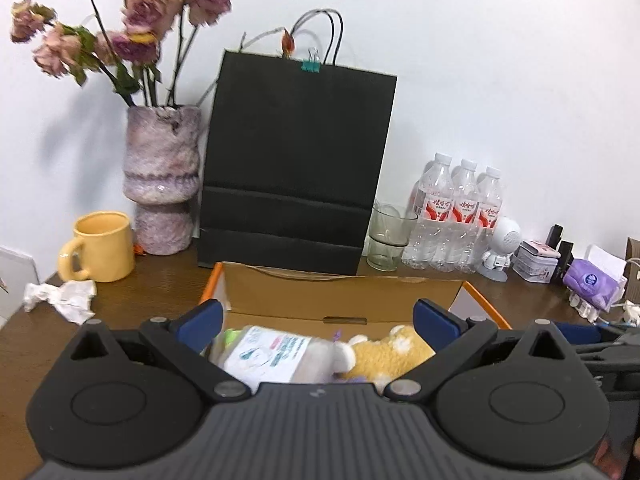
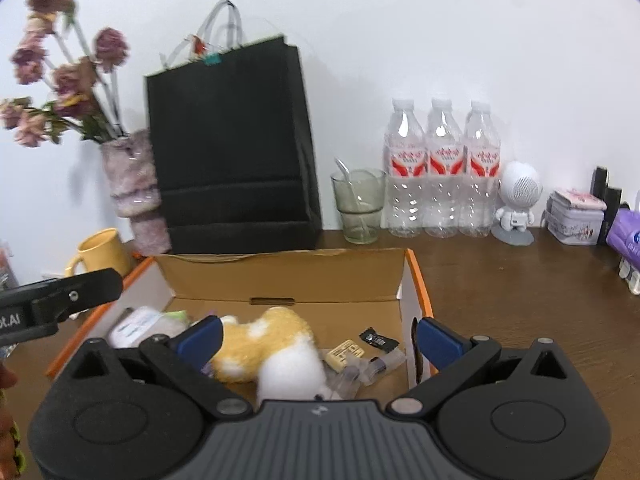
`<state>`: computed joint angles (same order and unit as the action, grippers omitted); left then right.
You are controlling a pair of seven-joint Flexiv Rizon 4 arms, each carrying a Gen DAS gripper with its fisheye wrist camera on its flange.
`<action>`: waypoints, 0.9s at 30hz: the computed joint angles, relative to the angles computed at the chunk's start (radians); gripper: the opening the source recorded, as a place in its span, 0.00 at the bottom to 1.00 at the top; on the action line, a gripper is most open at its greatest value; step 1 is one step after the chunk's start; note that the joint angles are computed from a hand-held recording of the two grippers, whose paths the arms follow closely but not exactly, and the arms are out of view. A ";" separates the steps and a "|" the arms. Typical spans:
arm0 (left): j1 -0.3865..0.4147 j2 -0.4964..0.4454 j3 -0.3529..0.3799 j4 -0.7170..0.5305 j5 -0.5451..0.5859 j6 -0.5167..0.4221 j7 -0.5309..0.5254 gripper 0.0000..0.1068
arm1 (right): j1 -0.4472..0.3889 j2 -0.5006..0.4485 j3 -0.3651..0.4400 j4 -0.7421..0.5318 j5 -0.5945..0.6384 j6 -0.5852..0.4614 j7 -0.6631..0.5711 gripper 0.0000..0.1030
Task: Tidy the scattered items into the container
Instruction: 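Move both grippers back toward the blue snack bag and red rose, then grasp the blue snack bag with the left gripper while the right grasps the red rose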
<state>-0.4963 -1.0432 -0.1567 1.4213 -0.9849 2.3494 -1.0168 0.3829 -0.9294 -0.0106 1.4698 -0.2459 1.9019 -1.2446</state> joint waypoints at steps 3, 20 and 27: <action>0.002 0.044 0.000 0.109 0.034 0.056 -0.044 0.96 | 0.008 0.044 -0.004 0.099 -0.002 0.084 -0.048 1.00; -0.010 0.132 0.000 0.421 0.021 0.063 -0.229 0.96 | 0.039 0.078 0.056 0.315 -0.016 0.118 -0.175 0.71; -0.054 0.095 0.026 0.354 -0.029 -0.022 -0.202 0.96 | -0.062 0.047 0.155 0.310 -0.086 0.114 -0.138 0.34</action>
<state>-0.5500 -0.9485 -0.1305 1.7751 -1.0136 2.3274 -1.2186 0.3211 -0.8820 0.1448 1.7800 -0.3322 2.0157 -1.3822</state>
